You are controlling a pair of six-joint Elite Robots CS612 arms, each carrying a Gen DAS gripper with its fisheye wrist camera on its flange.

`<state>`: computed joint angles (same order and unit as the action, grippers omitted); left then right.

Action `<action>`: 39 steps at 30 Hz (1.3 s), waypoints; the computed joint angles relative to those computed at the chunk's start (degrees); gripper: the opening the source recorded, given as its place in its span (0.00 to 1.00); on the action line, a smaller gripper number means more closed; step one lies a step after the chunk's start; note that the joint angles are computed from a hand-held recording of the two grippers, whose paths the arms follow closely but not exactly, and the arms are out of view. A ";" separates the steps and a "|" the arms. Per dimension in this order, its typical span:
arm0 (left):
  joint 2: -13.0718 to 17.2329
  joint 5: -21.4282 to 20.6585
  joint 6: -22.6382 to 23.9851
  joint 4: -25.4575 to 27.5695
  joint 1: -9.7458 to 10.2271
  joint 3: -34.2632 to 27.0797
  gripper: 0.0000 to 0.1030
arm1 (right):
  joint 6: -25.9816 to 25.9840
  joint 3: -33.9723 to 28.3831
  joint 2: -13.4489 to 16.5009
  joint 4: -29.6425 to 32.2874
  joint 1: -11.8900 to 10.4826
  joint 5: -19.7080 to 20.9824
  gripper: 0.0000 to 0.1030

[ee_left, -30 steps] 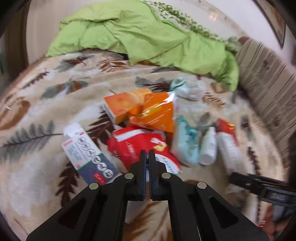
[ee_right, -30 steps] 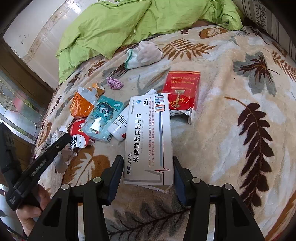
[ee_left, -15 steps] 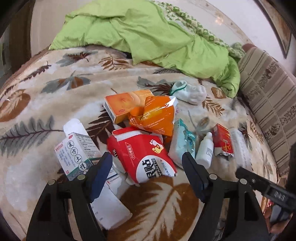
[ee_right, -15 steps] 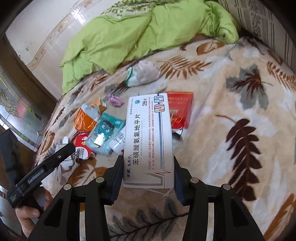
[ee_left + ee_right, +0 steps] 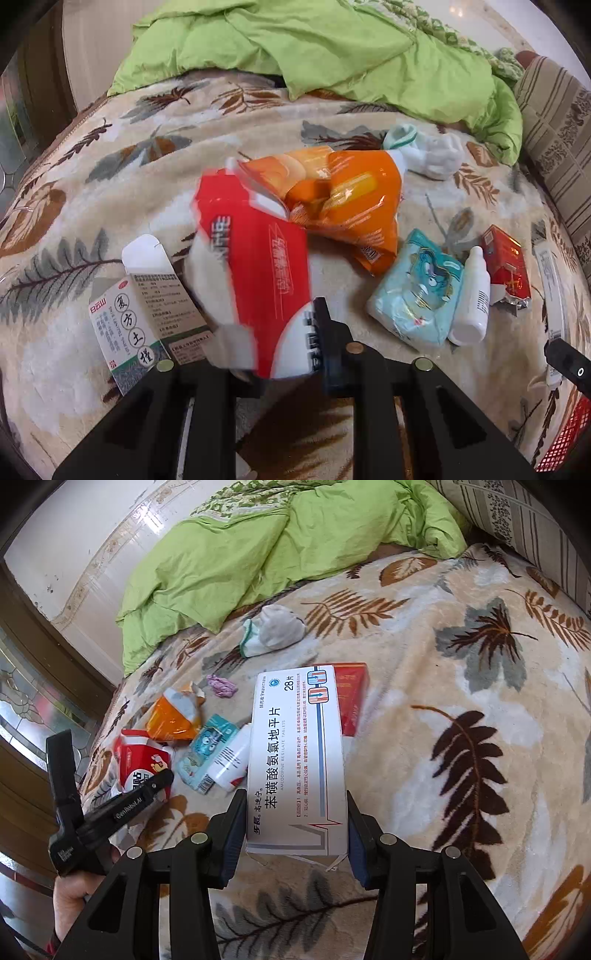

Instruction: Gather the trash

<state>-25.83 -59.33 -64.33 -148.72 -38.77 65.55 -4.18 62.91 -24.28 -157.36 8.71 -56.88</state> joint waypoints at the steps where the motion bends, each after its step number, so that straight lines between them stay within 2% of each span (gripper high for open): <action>1: -0.16 -0.03 0.19 -1.61 -0.10 0.56 0.16 | -0.24 0.10 -0.06 -0.11 0.02 0.21 0.50; 5: -0.95 -0.03 0.78 -10.02 -0.76 3.31 0.15 | -1.78 0.90 -0.46 -1.28 0.42 0.29 0.50; 7: -1.23 0.07 2.50 -13.75 -1.34 4.31 0.15 | -2.02 1.25 -0.59 -2.49 0.53 0.11 0.50; 12: -1.33 1.92 6.27 -18.58 -2.87 4.85 0.15 | -2.23 2.42 -1.05 -5.92 0.83 -0.23 0.50; 19: -1.07 1.00 9.76 -20.66 -3.81 4.42 0.15 | -1.60 3.61 -1.51 -8.15 1.11 -1.13 0.50; 27: -1.18 0.57 11.82 -22.82 -4.70 4.56 0.15 | 0.73 7.03 -3.17 -11.68 0.30 0.12 0.50; 32: -0.86 -0.54 14.74 -23.73 -5.68 3.20 0.15 | 3.24 11.53 -5.52 -13.85 -1.70 4.59 0.50; 35: -0.04 -3.54 17.75 -25.29 -6.29 1.00 0.15 | 5.15 14.95 -7.44 -15.62 -3.83 7.43 0.50; 39: 2.08 -8.14 23.78 -24.81 -7.52 -4.70 0.15 | 7.88 20.82 -10.53 -19.88 -7.42 7.19 0.50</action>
<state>-23.75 -67.47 -40.55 -173.54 -46.29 60.85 3.70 83.72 -34.81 -177.24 1.28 -49.69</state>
